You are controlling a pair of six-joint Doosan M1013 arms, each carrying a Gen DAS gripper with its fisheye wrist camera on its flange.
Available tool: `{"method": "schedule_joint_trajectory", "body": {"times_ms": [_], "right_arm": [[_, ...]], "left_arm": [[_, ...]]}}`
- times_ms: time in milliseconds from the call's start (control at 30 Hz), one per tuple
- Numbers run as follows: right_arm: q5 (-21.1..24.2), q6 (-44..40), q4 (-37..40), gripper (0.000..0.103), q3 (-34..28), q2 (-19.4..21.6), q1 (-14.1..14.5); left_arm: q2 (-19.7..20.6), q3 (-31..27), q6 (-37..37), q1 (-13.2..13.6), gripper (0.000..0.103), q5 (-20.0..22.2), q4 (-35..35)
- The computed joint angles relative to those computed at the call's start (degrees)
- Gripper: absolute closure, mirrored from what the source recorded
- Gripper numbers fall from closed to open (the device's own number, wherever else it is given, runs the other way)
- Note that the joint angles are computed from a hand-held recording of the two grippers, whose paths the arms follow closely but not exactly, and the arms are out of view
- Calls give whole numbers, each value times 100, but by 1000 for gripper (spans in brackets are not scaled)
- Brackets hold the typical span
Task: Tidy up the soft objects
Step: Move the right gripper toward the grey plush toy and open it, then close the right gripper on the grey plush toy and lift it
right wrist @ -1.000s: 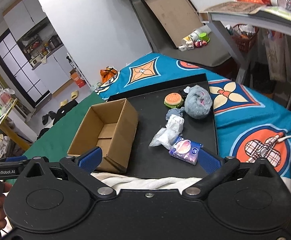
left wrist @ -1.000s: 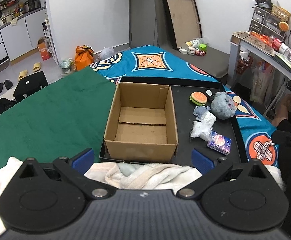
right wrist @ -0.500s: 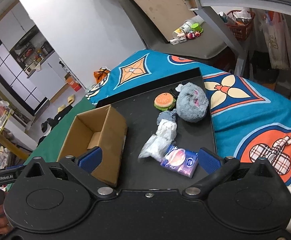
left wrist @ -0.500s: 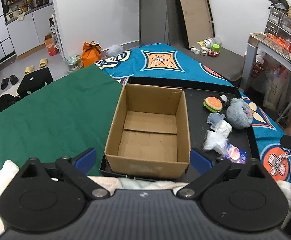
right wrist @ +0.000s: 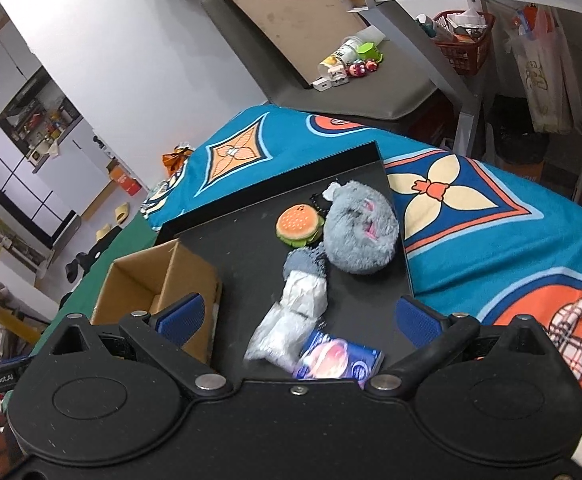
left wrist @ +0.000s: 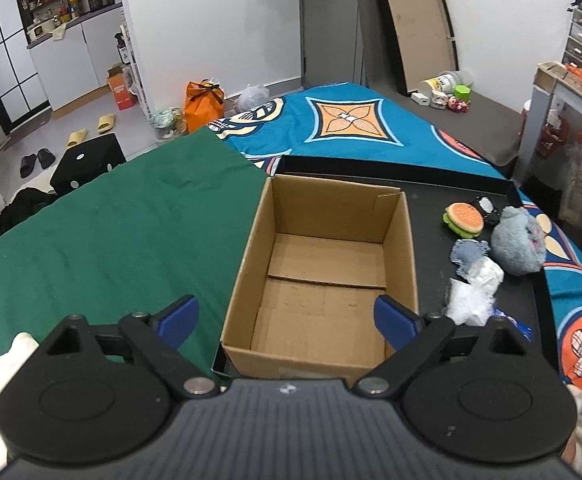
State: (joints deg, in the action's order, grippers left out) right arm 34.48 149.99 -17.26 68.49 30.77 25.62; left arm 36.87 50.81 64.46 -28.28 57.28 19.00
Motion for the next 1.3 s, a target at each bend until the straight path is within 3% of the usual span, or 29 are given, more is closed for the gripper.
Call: {"method": "schedule_joint_trajectory", "body": {"times_ms": [267, 433, 667, 1033, 1267, 1300], "right_arm": [[269, -36, -272, 1, -318, 266, -88], [208, -32, -185, 5, -402, 375, -194], [418, -283, -232, 5, -723, 639, -260], [501, 94, -1147, 6, -873, 918, -184], [707, -65, -1491, 13, -1060, 1106, -101], [778, -112, -1543, 20, -1094, 1135, -89]], "left_arm": [[324, -435, -60, 4, 15, 309, 251], [524, -709, -29, 29, 16, 481, 372], [806, -1101, 17, 65, 25, 776, 422], [1155, -1522, 125, 32, 36, 1152, 727], [1257, -1629, 205, -7, 48, 1311, 907], [1269, -1640, 225, -12, 49, 1348, 916]]}}
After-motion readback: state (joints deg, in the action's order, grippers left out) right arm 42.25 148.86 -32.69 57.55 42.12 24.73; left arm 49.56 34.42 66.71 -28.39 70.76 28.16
